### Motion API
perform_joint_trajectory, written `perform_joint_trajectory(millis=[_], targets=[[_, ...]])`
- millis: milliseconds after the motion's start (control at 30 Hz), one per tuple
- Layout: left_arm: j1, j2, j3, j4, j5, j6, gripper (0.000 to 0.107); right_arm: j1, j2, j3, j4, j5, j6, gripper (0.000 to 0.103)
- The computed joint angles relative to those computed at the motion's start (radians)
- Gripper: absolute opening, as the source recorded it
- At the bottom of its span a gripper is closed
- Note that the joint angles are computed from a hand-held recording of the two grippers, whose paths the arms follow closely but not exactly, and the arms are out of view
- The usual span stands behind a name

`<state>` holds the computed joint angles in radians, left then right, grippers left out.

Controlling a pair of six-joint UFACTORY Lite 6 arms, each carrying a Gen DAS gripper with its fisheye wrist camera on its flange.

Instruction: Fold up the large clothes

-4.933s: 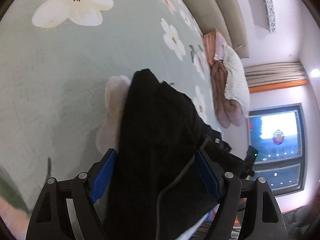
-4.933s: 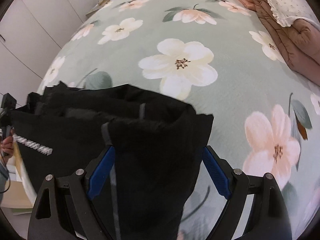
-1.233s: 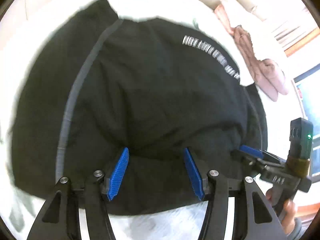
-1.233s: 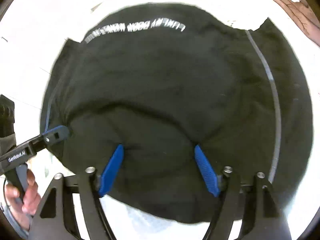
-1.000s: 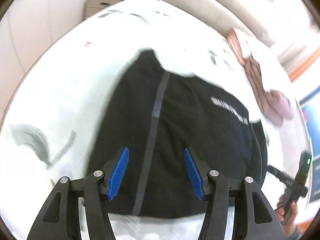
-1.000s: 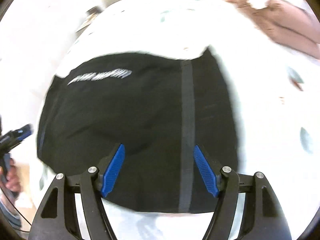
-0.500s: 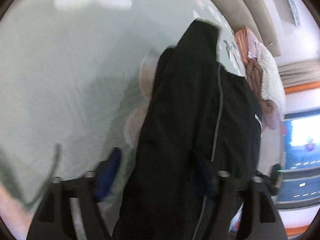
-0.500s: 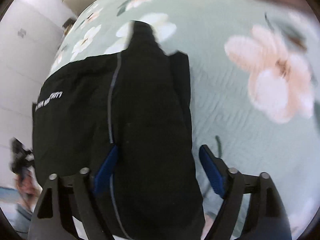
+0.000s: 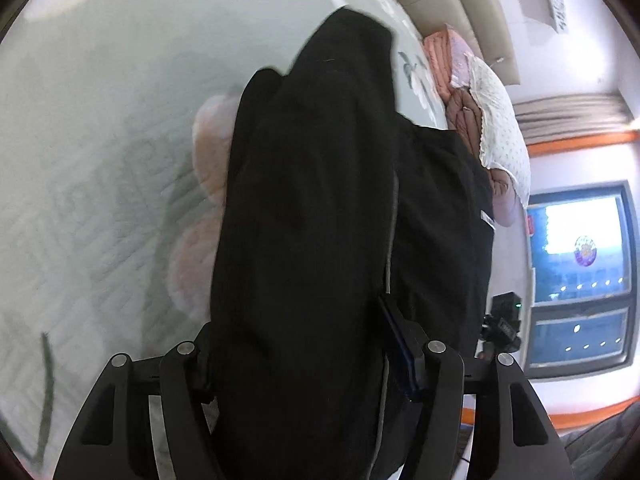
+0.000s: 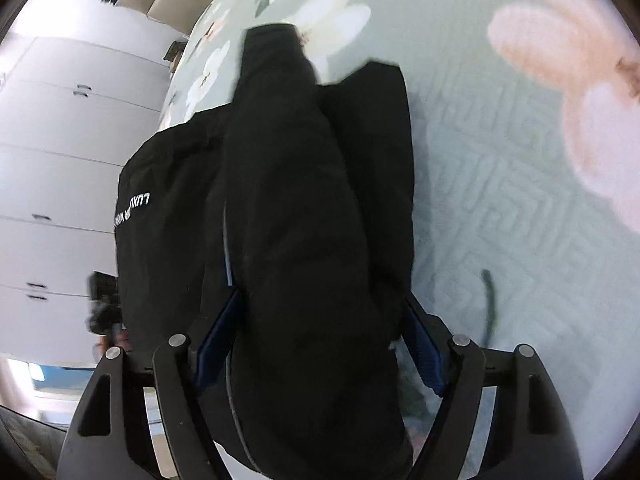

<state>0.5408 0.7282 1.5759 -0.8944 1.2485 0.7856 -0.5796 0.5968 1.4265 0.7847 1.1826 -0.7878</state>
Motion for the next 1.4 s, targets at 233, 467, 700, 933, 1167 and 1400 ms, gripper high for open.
perform_joint_trajectory(millis=[233, 467, 700, 933, 1167, 1400], targets=[[-0.028, -0.100, -0.089, -0.023, -0.098, -0.005, 0.041, -0.004, 0.072, 0.045, 0.100, 0.047, -0.049, 0.082], [0.009, -0.398, -0.227, -0.126, -0.015, 0.038, 0.021, -0.041, -0.240, -0.156, 0.148, 0.053, -0.115, 0.040], [0.072, -0.703, -0.253, -0.121, 0.197, -0.031, 0.021, -0.002, -0.654, -0.256, 0.069, 0.152, 0.028, 0.039], [0.264, -0.895, -0.327, -0.055, 0.467, -0.075, 0.022, -0.203, -0.843, -0.165, -0.035, 0.473, 0.075, 0.039], [0.383, -0.991, -0.730, 0.145, 0.386, 0.102, 0.023, -0.319, -0.984, -0.494, -0.199, 0.419, -0.051, 0.039], [0.572, -0.537, -0.853, 0.201, 0.077, 0.221, 0.049, -0.550, -0.728, -0.682, -0.311, 0.105, -0.207, 0.049]])
